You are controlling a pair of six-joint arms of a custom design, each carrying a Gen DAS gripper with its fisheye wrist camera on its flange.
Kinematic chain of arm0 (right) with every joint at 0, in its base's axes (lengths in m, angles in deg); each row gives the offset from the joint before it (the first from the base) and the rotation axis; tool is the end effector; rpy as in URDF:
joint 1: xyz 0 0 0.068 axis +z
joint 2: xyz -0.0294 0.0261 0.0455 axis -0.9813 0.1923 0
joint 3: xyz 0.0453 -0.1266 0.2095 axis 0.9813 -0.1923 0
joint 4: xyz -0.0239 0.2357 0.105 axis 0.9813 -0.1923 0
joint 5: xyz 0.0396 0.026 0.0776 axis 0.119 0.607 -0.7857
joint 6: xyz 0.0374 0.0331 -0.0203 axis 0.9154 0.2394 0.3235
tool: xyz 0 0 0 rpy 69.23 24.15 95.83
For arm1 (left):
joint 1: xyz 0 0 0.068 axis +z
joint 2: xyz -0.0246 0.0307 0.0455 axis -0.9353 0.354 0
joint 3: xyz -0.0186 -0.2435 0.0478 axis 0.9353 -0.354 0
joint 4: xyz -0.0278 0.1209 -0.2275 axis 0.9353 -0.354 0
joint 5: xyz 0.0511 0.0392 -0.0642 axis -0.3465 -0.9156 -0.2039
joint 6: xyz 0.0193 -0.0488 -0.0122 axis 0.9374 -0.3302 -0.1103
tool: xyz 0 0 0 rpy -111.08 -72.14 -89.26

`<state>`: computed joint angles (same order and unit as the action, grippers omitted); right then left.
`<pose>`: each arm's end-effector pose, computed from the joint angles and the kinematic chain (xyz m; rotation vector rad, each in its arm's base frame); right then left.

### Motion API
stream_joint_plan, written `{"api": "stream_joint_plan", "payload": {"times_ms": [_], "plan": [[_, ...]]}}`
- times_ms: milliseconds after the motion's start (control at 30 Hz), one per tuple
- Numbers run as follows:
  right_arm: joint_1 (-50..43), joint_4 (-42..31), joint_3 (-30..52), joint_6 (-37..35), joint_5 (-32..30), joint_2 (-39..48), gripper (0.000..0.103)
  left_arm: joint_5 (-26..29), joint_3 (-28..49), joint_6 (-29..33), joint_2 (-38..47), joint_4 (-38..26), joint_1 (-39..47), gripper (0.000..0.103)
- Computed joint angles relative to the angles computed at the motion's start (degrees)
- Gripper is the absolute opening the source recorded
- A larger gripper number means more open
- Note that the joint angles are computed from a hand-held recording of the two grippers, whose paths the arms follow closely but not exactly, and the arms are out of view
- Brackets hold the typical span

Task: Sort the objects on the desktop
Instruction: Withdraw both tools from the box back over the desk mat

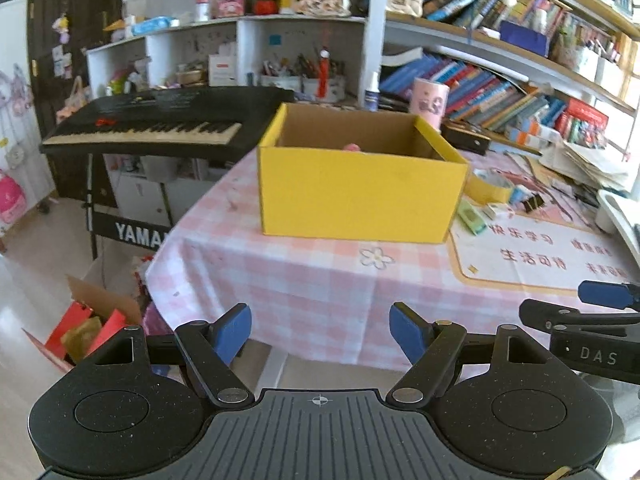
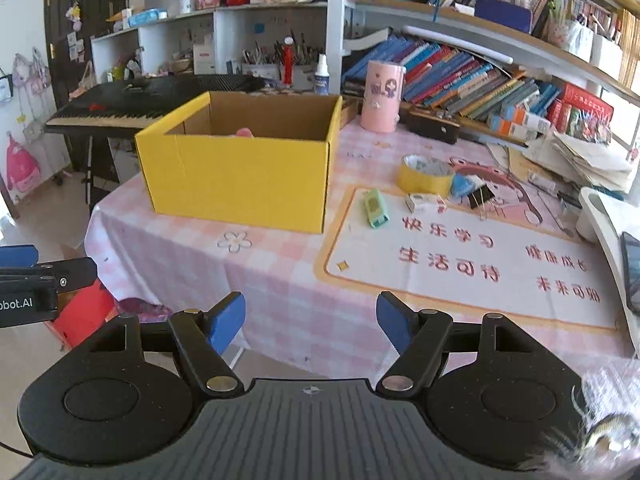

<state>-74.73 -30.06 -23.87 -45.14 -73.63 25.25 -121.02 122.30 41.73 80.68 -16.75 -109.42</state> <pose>0.3129 0.0322 0.1785 -0.5046 2.2072 0.2059 0.2574 -0.1889 0.1690 -0.3158 2.2400 0.0734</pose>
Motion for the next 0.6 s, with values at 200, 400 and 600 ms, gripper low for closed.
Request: {"api": "stream_joint_plan", "payload": {"times_ms": [200,400,600], "plan": [[-1.43,-0.6,-1.57,-0.82,0.32,-1.36,0.072,2.81,0.64,0.86,1.47,1.04,-0.73,0.078],[-3.04,-2.31,-2.3,-1.98,0.76,-2.13,0.075,5.83,2.79,2.74,3.7,1.31,-1.22,0.078],[-4.59,-4.21,-1.3,-2.72,1.85,-1.56,0.075,8.71,5.82,6.51,6.53,2.44,-1.26,0.078]]}}
